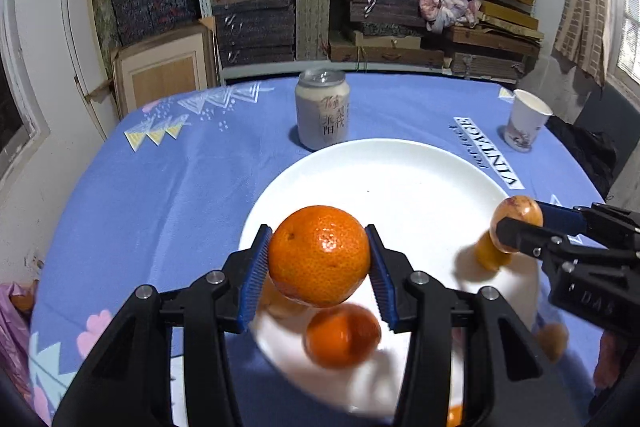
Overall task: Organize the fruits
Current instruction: 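Carry both held fruits onto the white plate and open both tools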
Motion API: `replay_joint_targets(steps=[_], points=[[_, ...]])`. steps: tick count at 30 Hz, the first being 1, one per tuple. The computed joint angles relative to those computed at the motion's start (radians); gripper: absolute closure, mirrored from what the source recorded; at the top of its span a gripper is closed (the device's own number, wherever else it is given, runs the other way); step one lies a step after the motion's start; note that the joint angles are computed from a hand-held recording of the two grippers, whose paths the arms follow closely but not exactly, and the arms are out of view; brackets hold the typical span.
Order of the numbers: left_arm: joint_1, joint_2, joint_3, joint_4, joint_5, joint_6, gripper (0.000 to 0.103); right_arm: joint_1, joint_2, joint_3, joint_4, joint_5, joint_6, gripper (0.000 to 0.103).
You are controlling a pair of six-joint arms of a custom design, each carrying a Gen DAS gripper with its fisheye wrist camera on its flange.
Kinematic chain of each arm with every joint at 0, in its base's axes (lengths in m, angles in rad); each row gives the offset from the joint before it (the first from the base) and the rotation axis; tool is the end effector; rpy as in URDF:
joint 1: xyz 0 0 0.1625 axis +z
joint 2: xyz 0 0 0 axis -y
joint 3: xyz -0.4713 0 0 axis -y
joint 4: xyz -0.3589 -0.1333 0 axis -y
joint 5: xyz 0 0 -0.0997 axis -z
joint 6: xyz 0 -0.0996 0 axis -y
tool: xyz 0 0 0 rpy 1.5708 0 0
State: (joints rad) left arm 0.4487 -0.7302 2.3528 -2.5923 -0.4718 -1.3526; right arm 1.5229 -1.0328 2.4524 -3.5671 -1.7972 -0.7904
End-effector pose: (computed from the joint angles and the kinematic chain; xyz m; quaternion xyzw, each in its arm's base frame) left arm -0.2543 -0.3689 0.0247 0.0599 0.8269 -0.3887 0.4018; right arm 0.0901 -0.4369 0.1854 0.3156 -0.8993 0.2140 0.2139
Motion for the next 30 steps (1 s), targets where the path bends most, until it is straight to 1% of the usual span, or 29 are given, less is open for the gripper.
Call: replay_joint_targets(steps=[3,5,7,9,10,12,14,17,18,20,21,23,25,26,27,29,30], points=[[0.068,0.031,-0.014,-0.135,-0.012,0.112,0.057,0.031,0.056,-0.034,-0.027,-0.035,-0.015,0.059],[0.089,0.051,-0.023,-0.18,-0.019,0.155,0.057,0.05,0.079,-0.046,-0.04,-0.061,-0.034,0.059],[0.097,0.071,-0.026,-0.22,-0.009,0.187,0.056,0.067,0.111,-0.05,-0.086,-0.09,-0.067,0.059],[0.095,0.084,-0.027,-0.242,0.006,0.191,0.041,0.076,0.128,-0.056,-0.103,-0.105,-0.098,0.058],[0.095,0.082,-0.032,-0.202,0.019,0.159,0.04,0.08,0.142,-0.059,-0.128,-0.117,-0.105,0.058],[0.097,0.081,-0.032,-0.204,0.018,0.163,0.037,0.081,0.149,-0.062,-0.141,-0.126,-0.112,0.059],[0.087,0.075,-0.025,-0.191,0.023,0.142,0.033,0.081,0.152,-0.057,-0.165,-0.123,-0.128,0.059],[0.06,0.051,-0.008,-0.137,0.037,0.081,0.033,0.076,0.133,-0.041,-0.173,-0.099,-0.133,0.059],[0.048,0.041,-0.001,-0.122,0.034,0.063,0.033,0.076,0.13,-0.03,-0.193,-0.092,-0.144,0.059],[0.017,0.02,0.004,-0.036,0.038,-0.005,0.033,0.076,0.123,0.002,-0.248,-0.078,-0.169,0.058],[-0.004,0.009,0.006,0.028,0.04,-0.052,0.033,0.073,0.116,0.021,-0.269,-0.067,-0.18,0.058],[-0.047,-0.008,0.02,0.095,0.028,-0.12,0.033,0.069,0.106,0.068,-0.333,-0.049,-0.214,0.057],[-0.092,-0.021,0.031,0.171,0.009,-0.204,0.033,0.058,0.097,0.124,-0.409,-0.023,-0.254,0.051],[-0.114,-0.025,0.04,0.189,-0.003,-0.235,0.032,0.052,0.096,0.153,-0.453,-0.01,-0.271,0.048],[-0.146,-0.029,0.053,0.209,-0.019,-0.279,0.028,0.039,0.09,0.191,-0.496,0.013,-0.293,0.047],[-0.2,-0.031,0.064,0.284,-0.043,-0.373,0.02,0.019,0.075,0.245,-0.54,0.044,-0.319,0.047],[-0.221,-0.027,0.067,0.306,-0.057,-0.399,0.019,0.005,0.072,0.274,-0.569,0.06,-0.333,0.047]])
